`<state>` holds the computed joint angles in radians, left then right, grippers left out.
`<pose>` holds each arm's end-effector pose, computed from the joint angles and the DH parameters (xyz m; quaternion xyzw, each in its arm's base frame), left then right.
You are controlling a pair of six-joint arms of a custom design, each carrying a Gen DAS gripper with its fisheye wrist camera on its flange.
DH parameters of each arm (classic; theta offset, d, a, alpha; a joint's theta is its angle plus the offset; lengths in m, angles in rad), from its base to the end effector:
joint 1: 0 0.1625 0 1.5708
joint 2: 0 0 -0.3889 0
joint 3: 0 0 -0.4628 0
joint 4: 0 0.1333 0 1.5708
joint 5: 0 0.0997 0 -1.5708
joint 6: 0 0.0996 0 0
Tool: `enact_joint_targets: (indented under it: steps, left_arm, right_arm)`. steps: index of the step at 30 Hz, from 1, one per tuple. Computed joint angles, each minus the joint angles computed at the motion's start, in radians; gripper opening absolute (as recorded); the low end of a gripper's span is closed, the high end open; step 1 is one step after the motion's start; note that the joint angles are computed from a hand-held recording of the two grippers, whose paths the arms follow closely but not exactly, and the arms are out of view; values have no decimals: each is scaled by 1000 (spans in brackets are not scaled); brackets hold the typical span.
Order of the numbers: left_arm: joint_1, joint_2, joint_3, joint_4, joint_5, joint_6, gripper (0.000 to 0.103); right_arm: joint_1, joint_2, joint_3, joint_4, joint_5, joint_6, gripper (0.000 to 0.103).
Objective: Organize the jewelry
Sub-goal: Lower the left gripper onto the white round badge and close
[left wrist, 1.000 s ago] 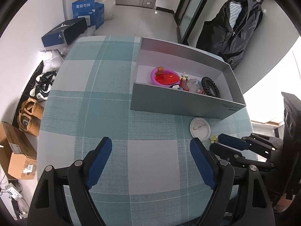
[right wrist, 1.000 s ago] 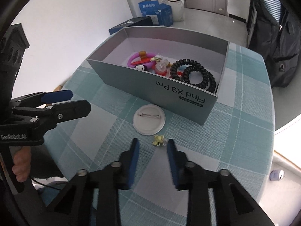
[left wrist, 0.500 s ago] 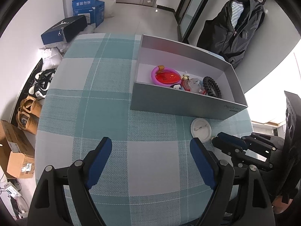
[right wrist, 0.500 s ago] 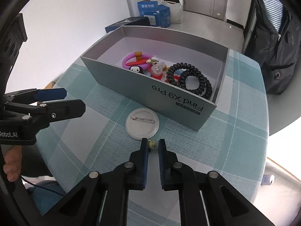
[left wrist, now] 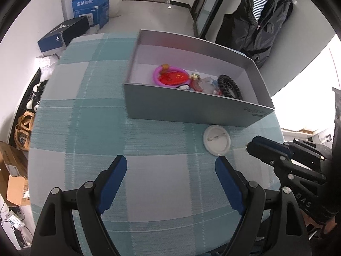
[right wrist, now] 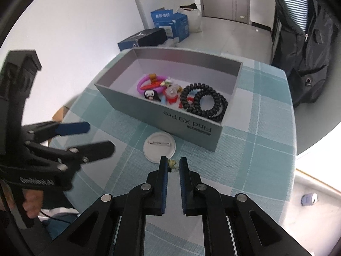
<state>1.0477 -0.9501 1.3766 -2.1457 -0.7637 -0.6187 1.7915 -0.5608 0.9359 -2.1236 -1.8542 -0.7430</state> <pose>-0.2000 -0.7577 0.2340 -0.0729 0.9147 -0.2690 0.2927 0.2944 -0.8307 0.1233 0.4459 -0.8796 0.0485 0.1586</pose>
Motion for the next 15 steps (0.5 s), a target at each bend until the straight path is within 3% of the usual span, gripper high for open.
enact_joint_targets:
  steps: [5, 10, 15]
  left_arm:
    - [-2, 33, -37, 26, -11, 8, 82]
    - [8, 73, -95, 55, -77, -9, 82]
    - [5, 127, -161, 84, -53, -6, 82]
  right_arm:
    - [-7, -15, -7, 3, 34, 34, 9]
    - [-19, -36, -6, -13, 64, 74, 9]
    - [-30, -45, -21, -11, 89, 107, 9]
